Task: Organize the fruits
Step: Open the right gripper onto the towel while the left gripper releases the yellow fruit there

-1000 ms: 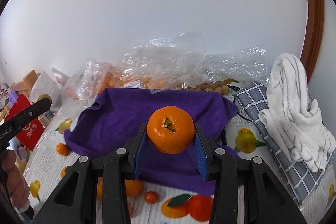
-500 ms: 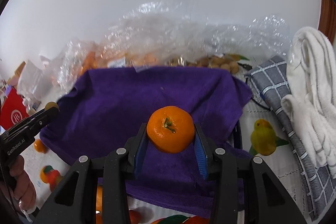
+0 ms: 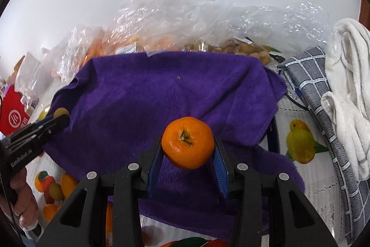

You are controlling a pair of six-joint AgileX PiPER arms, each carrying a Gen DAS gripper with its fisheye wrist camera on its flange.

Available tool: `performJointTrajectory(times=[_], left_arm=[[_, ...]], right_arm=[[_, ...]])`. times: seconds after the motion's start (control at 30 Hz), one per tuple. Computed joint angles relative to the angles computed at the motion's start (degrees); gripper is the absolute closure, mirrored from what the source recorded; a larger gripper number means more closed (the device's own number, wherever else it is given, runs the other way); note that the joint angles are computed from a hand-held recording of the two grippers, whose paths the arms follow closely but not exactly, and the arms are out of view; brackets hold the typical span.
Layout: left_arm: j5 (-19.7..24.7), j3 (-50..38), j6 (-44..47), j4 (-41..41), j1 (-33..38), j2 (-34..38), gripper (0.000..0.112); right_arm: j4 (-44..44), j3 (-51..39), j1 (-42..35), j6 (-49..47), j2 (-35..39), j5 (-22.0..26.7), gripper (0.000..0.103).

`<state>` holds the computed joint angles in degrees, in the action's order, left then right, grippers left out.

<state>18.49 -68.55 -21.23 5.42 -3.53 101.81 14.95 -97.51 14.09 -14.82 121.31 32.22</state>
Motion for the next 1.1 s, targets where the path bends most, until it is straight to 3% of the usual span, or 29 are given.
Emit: performJointTrajectory(times=[0.5, 0.7, 0.8, 0.93, 1.1], left_arm=[[3.3, -2.5, -0.5, 0.3, 0.2, 1.8, 0.087], [3.6, -2.7, 2.0, -1.9, 0.3, 1.9, 0.087], [3.9, -2.9, 2.1, -1.9, 0.2, 1.9, 0.087], [3.7, -2.6, 4.3, -4.6, 0.7, 1.4, 0.071], [2.1, -1.1, 4.1, -4.7, 0.8, -0.4, 0.071]], right_arm=[[0.1, 1.2, 0.3, -1.0, 0.5, -0.4, 0.060], [1.4, 4.5, -0.1, -2.3, -2.2, -2.9, 0.037], [3.8, 5.5, -0.7, -4.3, -3.2, -3.0, 0.034], [5.1, 6.9, -1.0, -5.6, -4.6, -3.5, 0.030], [7.7, 9.8, -1.4, -7.0, -7.5, -5.6, 0.030]])
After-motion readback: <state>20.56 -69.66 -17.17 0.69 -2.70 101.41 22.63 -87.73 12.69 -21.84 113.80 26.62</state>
